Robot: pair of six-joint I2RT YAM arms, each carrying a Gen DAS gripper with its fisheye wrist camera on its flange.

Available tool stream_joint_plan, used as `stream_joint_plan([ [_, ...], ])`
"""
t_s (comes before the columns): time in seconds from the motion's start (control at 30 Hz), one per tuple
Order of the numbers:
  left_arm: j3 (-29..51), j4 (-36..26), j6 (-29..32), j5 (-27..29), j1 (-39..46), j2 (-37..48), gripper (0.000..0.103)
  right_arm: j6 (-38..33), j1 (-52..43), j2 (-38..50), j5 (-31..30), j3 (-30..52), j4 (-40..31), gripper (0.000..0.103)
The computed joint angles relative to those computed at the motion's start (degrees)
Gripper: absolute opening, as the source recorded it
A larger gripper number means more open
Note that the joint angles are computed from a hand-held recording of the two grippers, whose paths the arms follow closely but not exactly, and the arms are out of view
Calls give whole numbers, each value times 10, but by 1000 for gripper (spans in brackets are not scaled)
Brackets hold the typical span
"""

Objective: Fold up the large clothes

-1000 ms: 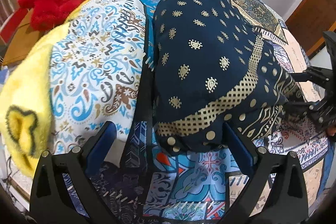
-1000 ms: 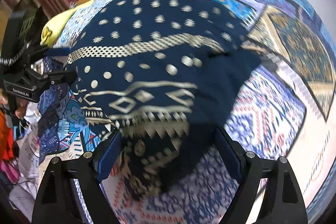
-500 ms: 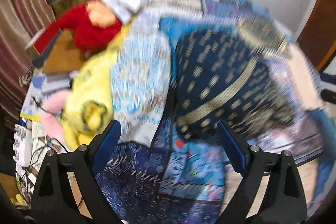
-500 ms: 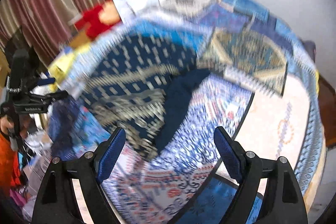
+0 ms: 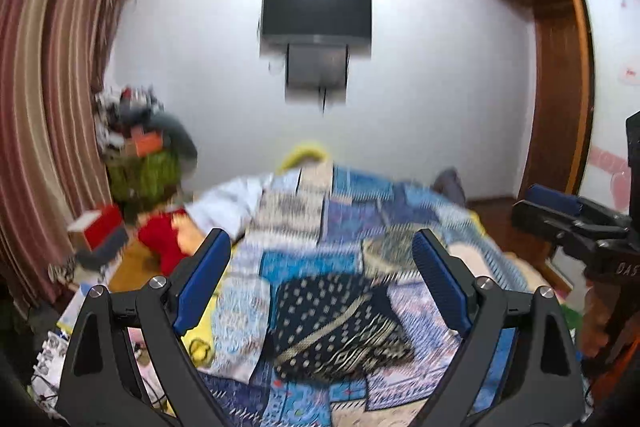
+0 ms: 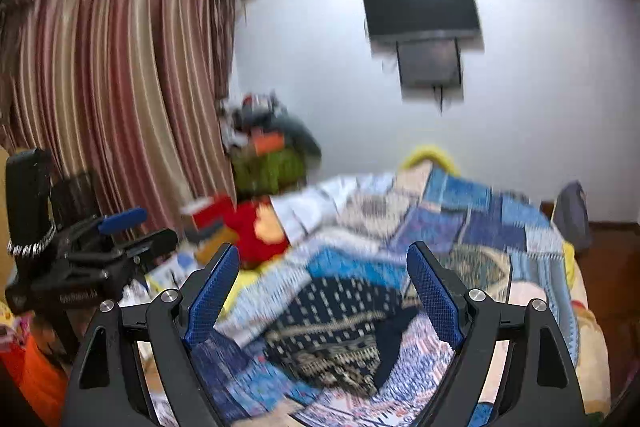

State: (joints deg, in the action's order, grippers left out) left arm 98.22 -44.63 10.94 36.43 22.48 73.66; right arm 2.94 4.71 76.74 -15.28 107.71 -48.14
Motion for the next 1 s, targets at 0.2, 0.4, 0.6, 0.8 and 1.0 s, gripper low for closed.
stream_joint_plan([
  [0.2,-78,58,-41,0,22,-93,93,21,74,-88,98,-65,45,85],
  [0.4,-123,65,-55,-7,26,-117,102,29,137,-123,195,-106,35,91],
  [0.6,-137,59,-63,-19,13,-115,102,21,160,-129,257,-131,41,102],
  [0.8,-147,62,-61,-22,10,-122,102,34,145,-124,247,-140,33,103],
  [1.0,-159,73,-56,-39,-1,-132,102,37,138,-122,243,-143,32,103],
])
